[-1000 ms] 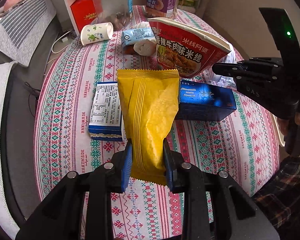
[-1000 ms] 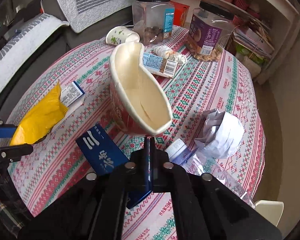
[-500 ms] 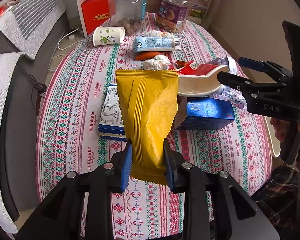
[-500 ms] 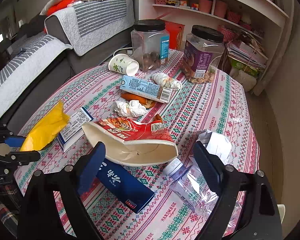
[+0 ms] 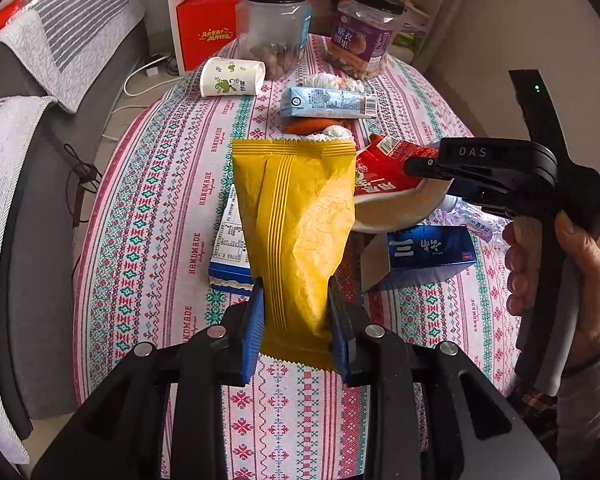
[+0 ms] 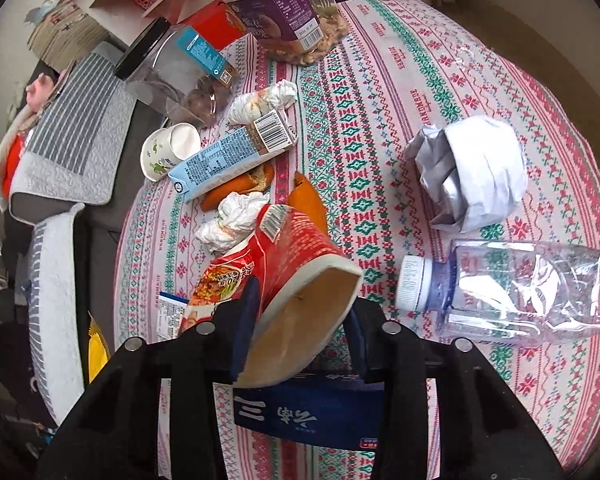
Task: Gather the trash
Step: 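Carry the noodle cup to the white bin and release it with the right gripper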
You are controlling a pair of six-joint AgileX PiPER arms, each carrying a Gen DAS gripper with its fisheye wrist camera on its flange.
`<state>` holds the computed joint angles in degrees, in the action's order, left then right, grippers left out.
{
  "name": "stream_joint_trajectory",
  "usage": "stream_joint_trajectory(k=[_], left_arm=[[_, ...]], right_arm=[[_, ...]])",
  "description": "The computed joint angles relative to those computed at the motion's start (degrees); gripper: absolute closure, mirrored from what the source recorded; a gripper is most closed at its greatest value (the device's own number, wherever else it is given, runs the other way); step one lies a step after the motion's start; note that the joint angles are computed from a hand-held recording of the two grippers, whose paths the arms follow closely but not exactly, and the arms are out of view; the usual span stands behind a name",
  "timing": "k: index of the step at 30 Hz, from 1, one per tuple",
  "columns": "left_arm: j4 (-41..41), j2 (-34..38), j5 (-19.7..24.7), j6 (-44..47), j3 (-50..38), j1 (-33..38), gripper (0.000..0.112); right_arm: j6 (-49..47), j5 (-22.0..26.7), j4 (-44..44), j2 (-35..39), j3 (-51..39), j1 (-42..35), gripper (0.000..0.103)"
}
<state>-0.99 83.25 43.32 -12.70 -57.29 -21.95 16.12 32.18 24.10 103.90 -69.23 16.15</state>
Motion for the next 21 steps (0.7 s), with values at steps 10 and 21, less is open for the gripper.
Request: stream_joint_trajectory(k=[10,21], left_arm=[[5.56,-2.88,-3.76,-7.93,1.33,-2.26,0.083],[14.34,-2.48,-7.0,-19.95,0.04,-10.51,0.083]], right_arm=[[3.13,-5.25,-9.21,-11.48,5.5,1.92,0.075],[19.9,-6.83,-34.88,-26.26,14.78,1.57,0.075]])
